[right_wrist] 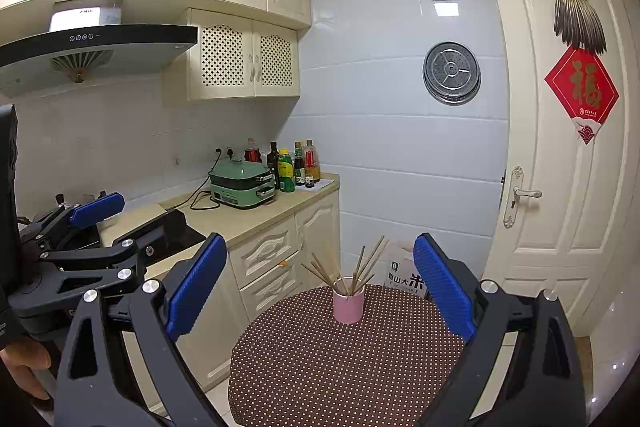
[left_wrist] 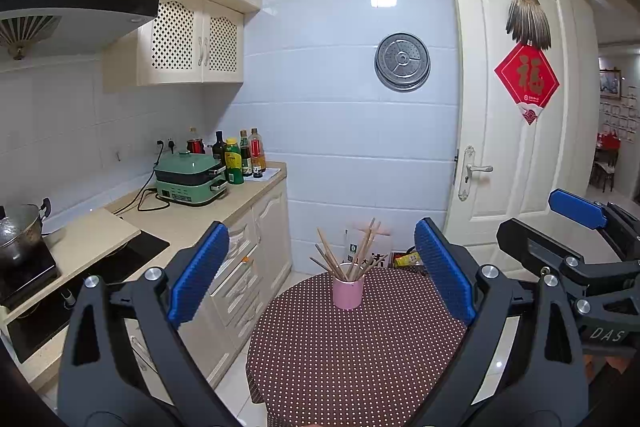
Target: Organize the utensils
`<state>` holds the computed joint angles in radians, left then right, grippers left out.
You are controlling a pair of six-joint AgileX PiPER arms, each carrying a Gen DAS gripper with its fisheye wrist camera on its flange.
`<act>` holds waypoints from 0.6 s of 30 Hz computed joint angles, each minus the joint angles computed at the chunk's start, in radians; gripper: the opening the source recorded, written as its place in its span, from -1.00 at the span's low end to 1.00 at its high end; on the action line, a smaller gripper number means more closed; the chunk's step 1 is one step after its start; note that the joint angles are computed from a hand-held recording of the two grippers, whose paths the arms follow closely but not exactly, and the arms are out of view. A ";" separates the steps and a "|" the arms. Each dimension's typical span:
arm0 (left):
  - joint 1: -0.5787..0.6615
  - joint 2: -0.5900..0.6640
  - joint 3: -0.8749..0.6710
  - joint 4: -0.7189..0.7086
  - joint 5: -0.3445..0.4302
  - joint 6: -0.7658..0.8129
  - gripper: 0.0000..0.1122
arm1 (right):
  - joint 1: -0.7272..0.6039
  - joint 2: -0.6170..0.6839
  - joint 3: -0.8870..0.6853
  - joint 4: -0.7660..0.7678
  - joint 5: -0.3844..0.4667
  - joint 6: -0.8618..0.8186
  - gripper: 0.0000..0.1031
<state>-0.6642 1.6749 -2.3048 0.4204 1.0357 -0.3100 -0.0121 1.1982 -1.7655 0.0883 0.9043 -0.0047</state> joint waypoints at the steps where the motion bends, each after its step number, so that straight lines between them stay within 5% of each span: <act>1: -0.002 0.003 -0.008 0.002 0.004 0.001 0.64 | -0.001 0.001 -0.002 0.000 0.000 -0.001 0.77; 18: 0.002 -0.009 0.003 0.000 -0.002 0.006 0.64 | 0.004 0.003 -0.010 -0.002 0.001 0.002 0.77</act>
<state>-0.6627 1.6658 -2.3017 0.4205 1.0339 -0.3045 -0.0078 1.2016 -1.7753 0.0859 0.9049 -0.0026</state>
